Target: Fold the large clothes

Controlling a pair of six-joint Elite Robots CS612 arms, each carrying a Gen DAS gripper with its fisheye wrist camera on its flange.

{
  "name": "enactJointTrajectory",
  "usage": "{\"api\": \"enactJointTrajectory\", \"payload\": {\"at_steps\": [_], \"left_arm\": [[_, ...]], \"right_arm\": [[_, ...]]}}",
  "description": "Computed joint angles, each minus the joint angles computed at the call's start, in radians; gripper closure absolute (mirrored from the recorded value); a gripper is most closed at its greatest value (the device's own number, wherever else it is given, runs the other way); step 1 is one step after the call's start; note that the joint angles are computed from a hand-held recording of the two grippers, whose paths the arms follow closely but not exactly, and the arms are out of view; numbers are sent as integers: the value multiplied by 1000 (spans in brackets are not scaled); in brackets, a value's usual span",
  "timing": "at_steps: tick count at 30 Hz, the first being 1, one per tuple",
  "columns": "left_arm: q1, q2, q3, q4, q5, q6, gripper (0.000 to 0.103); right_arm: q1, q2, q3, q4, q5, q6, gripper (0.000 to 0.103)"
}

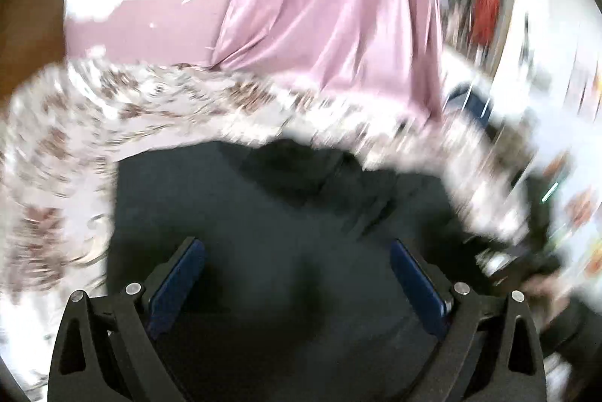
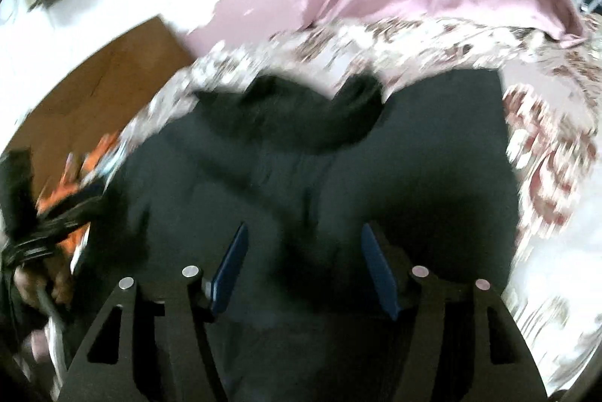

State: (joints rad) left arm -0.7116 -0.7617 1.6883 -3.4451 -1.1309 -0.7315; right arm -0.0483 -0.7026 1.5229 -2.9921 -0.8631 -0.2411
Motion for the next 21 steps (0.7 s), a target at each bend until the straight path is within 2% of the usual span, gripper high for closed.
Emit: {"api": "enactJointTrajectory", "payload": {"at_steps": [3,4,5,7,10,11,13,15,16,17,19,20,21], "left_arm": [[55,27,-65,-17,-89,-144,4],[73,42,-94,-17,-119,-187,4],[92,55,-128,14,-140,-240,4],[111,75,-174,71,-167,-294,5],[138,111,-234,110,-222,-391,5],[152,128,-262,130,-267,-424,6],[159,147,-278,129,-291,-480,16],[174,176,-306,119,-373,-556,36],[180,185,-315,114,-401,-572,44],[184,197,-325,111,-428,-591,56],[183,204,-328,103,-436,-587,69],[179,199,-324,124,-418,-571,81],[172,181,-316,186,-377,-537,89]], "right_arm": [[4,37,-81,-12,-1,153,45],[5,60,-126,-18,-1,238,45],[8,78,-159,-16,-4,297,45],[15,115,-226,-11,-4,405,46],[30,161,-306,-2,-20,501,55],[38,172,-322,-2,-25,513,58],[54,191,-363,23,-56,523,61],[59,205,-387,49,-62,540,63],[58,206,-382,51,-55,552,63],[60,210,-386,56,-48,563,65],[70,209,-384,76,-75,547,79],[73,201,-369,73,-92,530,85],[77,198,-363,66,-110,505,90]]}}
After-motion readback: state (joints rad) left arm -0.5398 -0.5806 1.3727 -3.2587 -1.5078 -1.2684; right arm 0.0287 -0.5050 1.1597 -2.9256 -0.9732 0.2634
